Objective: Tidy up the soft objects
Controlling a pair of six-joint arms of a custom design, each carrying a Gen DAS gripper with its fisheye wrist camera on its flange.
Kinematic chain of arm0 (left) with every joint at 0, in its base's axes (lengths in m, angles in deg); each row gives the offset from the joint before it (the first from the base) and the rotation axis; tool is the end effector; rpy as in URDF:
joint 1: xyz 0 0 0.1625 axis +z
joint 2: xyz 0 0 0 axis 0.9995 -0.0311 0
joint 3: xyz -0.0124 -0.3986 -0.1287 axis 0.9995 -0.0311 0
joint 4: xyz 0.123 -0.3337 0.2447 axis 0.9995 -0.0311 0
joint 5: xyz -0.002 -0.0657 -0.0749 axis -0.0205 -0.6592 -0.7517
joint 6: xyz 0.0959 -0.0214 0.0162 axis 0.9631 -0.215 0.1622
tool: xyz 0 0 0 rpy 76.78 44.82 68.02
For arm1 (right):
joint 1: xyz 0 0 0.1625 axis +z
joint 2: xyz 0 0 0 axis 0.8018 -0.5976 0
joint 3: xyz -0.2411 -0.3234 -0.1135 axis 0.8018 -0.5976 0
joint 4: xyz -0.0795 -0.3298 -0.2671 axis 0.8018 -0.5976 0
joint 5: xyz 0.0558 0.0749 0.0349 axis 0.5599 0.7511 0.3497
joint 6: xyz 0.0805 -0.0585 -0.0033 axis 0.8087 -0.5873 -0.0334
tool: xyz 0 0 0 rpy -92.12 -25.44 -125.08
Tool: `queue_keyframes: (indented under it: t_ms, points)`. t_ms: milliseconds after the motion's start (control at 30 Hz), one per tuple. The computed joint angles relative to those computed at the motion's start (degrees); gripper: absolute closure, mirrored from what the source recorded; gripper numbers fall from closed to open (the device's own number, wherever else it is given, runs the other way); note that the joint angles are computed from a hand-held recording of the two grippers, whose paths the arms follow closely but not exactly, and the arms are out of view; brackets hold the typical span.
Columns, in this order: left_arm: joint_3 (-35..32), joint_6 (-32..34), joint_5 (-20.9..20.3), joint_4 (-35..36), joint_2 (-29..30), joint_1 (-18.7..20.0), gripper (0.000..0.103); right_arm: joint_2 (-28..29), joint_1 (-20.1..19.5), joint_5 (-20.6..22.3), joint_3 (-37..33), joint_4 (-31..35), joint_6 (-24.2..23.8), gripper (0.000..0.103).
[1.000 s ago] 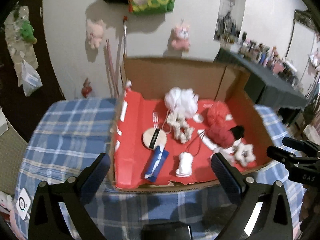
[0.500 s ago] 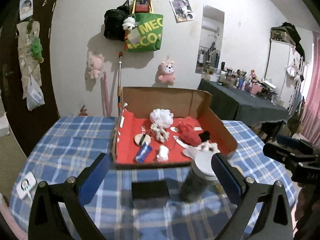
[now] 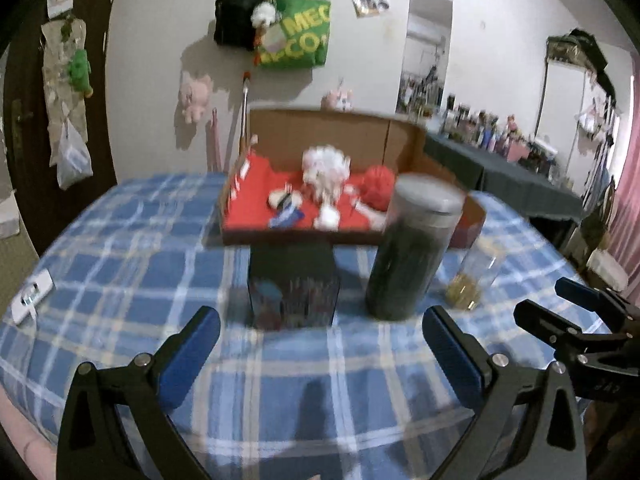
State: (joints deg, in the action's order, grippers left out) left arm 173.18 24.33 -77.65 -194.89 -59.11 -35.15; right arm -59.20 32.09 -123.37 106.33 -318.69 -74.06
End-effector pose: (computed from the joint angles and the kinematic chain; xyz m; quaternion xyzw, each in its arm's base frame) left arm -0.1797 -0.5352 0.0153 0.3834 0.8555 -0.2999 0.1767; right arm 0.0464 -0.4384 0.1073 0.0190 -0.7988 0.4691 0.3763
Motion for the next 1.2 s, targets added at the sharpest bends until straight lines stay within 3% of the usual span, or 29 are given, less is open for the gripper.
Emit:
queue_keyframes:
  t_ms: [133,400,567,1200]
  points:
    - [-1.37,-0.72,1.2,2.95,2.58,1.38,0.0,1.91,-2.85,0.28,-1.35,3.12,2.06,0.005]
    - [-3.87,-2.4,4.95,7.4,6.51,2.22,0.0,3.79,-4.65,-3.05,-3.68,5.44,2.71,0.005]
    - [-3.85,-0.96,7.41,4.68,8.01,1.48,0.0,4.9,-4.19,-4.73,-4.69,4.13,1.57,0.005]
    - [-4.72,-1.4,7.61,5.76,8.0,1.77,0.0,4.51,-4.72,-5.13,-4.59,3.71,1.79,0.004]
